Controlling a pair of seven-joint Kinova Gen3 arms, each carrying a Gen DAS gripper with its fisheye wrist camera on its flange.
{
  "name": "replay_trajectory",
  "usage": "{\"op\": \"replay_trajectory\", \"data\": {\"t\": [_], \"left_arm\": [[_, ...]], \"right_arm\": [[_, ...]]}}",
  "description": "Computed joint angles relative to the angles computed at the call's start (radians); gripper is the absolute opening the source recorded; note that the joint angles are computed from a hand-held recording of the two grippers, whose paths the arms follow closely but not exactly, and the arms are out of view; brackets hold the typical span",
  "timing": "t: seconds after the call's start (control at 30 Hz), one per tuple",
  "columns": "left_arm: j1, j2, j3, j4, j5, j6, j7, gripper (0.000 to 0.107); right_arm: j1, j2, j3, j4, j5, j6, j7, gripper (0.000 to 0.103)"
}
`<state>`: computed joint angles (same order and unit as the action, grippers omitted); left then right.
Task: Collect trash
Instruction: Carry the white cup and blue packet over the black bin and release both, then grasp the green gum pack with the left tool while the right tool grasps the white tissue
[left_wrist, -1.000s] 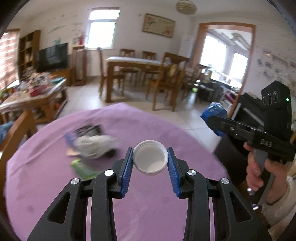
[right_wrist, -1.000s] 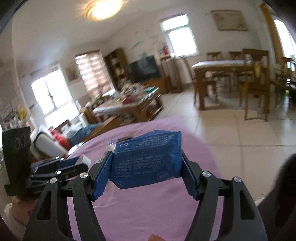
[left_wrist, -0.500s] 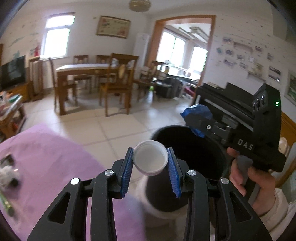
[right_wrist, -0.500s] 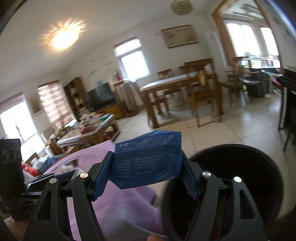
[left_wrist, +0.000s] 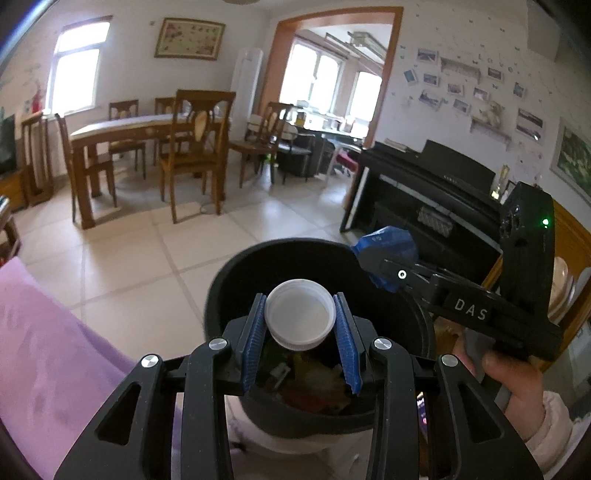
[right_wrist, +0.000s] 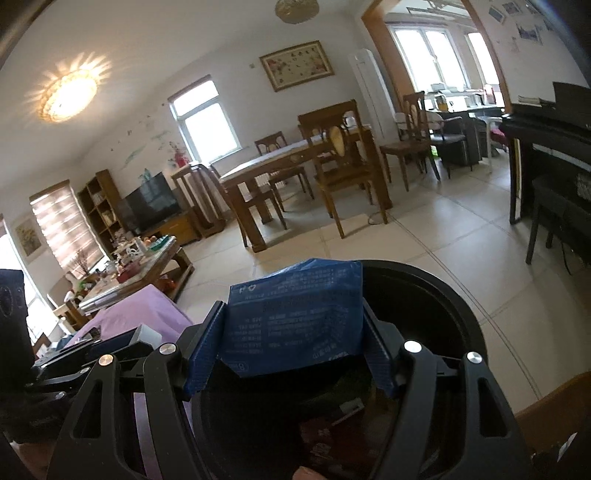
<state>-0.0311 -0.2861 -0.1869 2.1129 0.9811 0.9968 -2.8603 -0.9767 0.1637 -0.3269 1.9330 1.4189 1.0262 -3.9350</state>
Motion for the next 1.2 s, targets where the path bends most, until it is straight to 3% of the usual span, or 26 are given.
{"op": "replay_trajectory", "data": {"t": [0.23,0.47,0.5,0.53,0.6,0.73,0.97,1.2], "left_arm": [[0.039,0.037,0.069,0.013,0.008,-0.083,0.02,0.037],[0.072,0.039,0.085,0.014,0.006,-0.102,0.02,0.038],[0.073,0.037,0.085,0.011,0.001,-0.101,0.023,0.049],[0.077,0.034,0.072,0.009,-0.002,-0.105,0.017,0.07],[0.076,-0.007,0.072,0.042,0.025,-0.152,-0.009,0.094],[0.082,-0.042,0.026,0.039,0.005,-0.139,-0.018,0.097],[0.043,-0.093,-0.101,0.012,-0.053,-0.029,-0.013,0.097],[-0.054,-0.093,-0.267,-0.043,-0.094,0.104,-0.05,0.097]], "right_arm": [[0.008,-0.017,-0.005,0.046,-0.005,-0.004,-0.052,0.068],[0.024,-0.038,-0.013,0.077,-0.011,0.0,-0.078,0.07],[0.024,-0.038,-0.016,0.077,-0.015,0.006,-0.081,0.071],[0.027,-0.04,-0.016,0.078,-0.016,0.003,-0.083,0.073],[0.028,-0.048,-0.021,0.09,-0.008,0.003,-0.103,0.086],[0.023,-0.043,-0.03,0.079,-0.008,0.032,-0.088,0.098],[0.006,-0.02,-0.027,0.021,-0.021,0.038,-0.017,0.098],[-0.029,0.033,-0.006,-0.091,-0.041,0.025,0.105,0.098]]}}
